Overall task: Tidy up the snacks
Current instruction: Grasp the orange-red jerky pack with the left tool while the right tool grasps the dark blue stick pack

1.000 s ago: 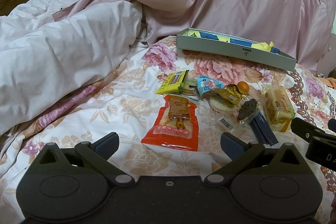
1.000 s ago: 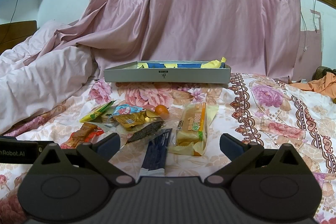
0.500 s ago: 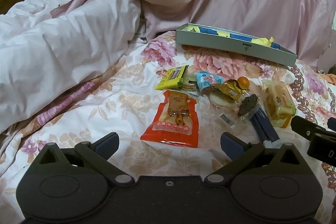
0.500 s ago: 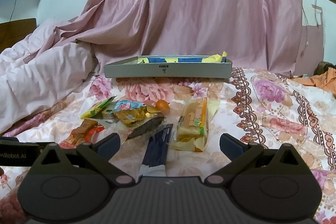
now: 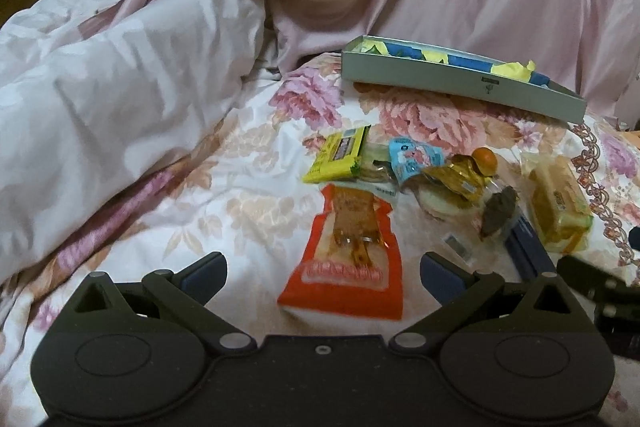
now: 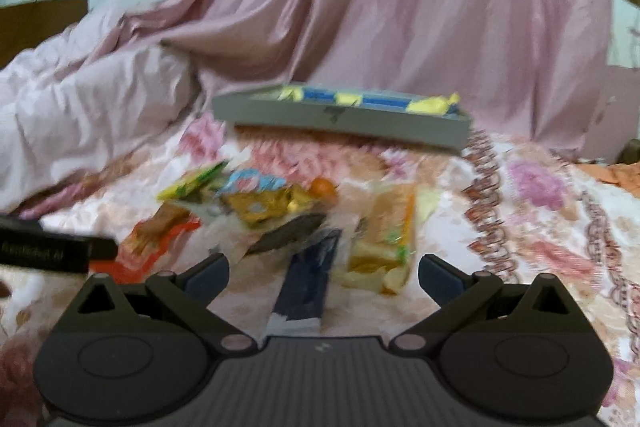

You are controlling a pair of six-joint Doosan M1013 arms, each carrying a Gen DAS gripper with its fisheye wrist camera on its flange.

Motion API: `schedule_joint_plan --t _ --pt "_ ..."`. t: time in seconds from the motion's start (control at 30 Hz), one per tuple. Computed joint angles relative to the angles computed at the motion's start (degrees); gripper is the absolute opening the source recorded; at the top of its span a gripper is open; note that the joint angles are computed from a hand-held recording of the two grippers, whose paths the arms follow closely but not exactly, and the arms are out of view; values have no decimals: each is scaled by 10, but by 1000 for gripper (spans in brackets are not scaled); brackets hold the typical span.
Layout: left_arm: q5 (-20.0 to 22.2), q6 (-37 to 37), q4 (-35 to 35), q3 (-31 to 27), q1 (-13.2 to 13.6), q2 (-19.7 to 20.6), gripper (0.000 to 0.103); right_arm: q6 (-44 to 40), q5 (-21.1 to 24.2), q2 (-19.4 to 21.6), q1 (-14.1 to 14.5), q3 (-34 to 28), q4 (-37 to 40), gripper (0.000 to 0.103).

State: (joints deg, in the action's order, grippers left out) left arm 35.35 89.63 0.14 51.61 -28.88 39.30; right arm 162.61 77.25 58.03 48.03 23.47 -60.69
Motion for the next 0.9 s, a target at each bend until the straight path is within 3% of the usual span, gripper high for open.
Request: schedule_joint_plan --t 0.23,0.47,0.57,0.8,0.9 --pt "59 103 -59 -77 5 48 102 -51 -6 22 -15 -45 76 103" --pt "104 142 -72 -148 5 92 102 -81 -13 41 -28 -79 109 102" --pt "125 153 -77 -179 4 110 101 -85 -22 41 -32 -77 126 95" --pt "177 173 -88 -243 4 146 90 -99 12 66 -39 -124 147 82" --pt "195 163 -85 -270 5 160 84 -83 -3 57 -42 -102 153 79"
